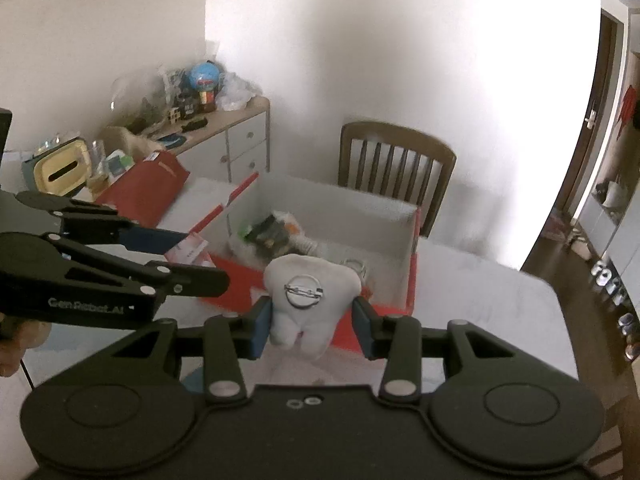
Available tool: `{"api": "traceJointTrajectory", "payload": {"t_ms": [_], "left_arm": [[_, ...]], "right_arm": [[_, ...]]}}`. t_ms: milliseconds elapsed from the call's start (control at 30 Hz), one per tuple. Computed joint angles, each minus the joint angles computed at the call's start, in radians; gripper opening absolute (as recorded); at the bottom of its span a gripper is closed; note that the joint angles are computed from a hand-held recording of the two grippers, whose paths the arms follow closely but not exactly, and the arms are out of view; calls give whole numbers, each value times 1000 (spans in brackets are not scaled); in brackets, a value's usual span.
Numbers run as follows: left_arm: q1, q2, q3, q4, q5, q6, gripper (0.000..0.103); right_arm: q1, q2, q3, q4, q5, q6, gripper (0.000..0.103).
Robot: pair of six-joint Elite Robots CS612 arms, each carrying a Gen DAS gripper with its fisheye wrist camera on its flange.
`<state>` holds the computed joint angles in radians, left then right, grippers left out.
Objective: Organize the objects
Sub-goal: 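Carry the pink packet and tooth plush over the red box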
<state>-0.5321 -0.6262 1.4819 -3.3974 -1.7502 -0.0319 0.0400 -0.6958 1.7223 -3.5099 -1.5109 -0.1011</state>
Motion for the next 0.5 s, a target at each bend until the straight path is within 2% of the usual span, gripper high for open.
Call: {"api": "traceJointTrajectory", "payload": {"t_ms": [267, 500], "left_arm": [[12, 40, -120, 69, 18, 51, 49], [26, 97, -247, 175, 26, 76, 49]], "right_arm": [[-3, 38, -100, 65, -20, 6, 42], [0, 78, -185, 139, -34, 8, 42]]}}
